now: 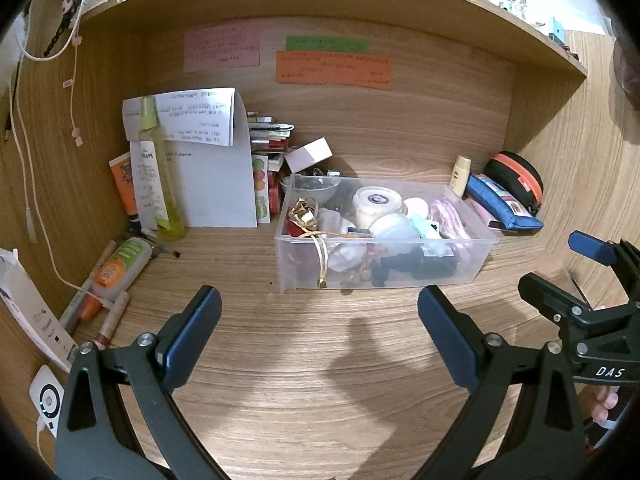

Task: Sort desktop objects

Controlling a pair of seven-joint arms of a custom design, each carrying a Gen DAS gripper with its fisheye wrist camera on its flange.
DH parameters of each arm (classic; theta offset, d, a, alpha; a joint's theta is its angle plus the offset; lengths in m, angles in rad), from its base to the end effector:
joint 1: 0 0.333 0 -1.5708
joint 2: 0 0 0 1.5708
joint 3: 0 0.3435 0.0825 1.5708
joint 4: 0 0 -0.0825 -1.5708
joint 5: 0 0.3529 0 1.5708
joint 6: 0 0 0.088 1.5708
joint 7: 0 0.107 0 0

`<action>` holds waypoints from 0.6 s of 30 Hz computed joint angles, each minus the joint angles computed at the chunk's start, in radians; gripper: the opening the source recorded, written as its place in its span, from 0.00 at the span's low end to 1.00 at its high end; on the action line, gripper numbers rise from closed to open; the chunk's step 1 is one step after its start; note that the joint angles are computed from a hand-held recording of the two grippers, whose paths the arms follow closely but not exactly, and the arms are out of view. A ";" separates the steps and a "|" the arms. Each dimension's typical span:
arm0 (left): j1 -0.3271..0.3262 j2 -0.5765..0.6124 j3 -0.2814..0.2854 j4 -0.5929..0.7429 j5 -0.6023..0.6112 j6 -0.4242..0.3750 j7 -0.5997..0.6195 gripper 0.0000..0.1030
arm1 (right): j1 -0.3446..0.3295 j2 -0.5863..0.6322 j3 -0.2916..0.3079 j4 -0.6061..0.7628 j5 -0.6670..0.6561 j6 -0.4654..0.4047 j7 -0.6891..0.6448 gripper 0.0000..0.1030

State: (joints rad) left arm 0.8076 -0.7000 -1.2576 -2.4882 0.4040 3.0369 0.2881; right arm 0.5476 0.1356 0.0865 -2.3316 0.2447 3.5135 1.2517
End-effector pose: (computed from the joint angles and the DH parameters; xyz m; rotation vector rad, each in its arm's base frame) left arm 0.3784 -0.2902 0.4608 -1.7577 1.3773 -0.8183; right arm 0.4589 0.2988 0.4583 -1.9629 0.9529 -0.6840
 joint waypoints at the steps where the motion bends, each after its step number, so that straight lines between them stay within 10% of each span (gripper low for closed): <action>1: 0.000 -0.001 0.000 0.000 0.000 0.000 -0.001 0.97 | 0.003 -0.001 -0.003 -0.002 0.007 0.003 -0.004 1.00; 18: 0.024 0.003 -0.020 0.008 -0.002 -0.011 -0.011 0.97 | -0.056 -0.002 0.026 -0.006 -0.107 -0.007 0.104 1.00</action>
State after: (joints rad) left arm 0.8318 -0.6973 -1.2775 -2.4800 0.4020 3.0261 0.2773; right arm 0.4912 0.1332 0.1121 -2.3376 0.1376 3.5065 1.3554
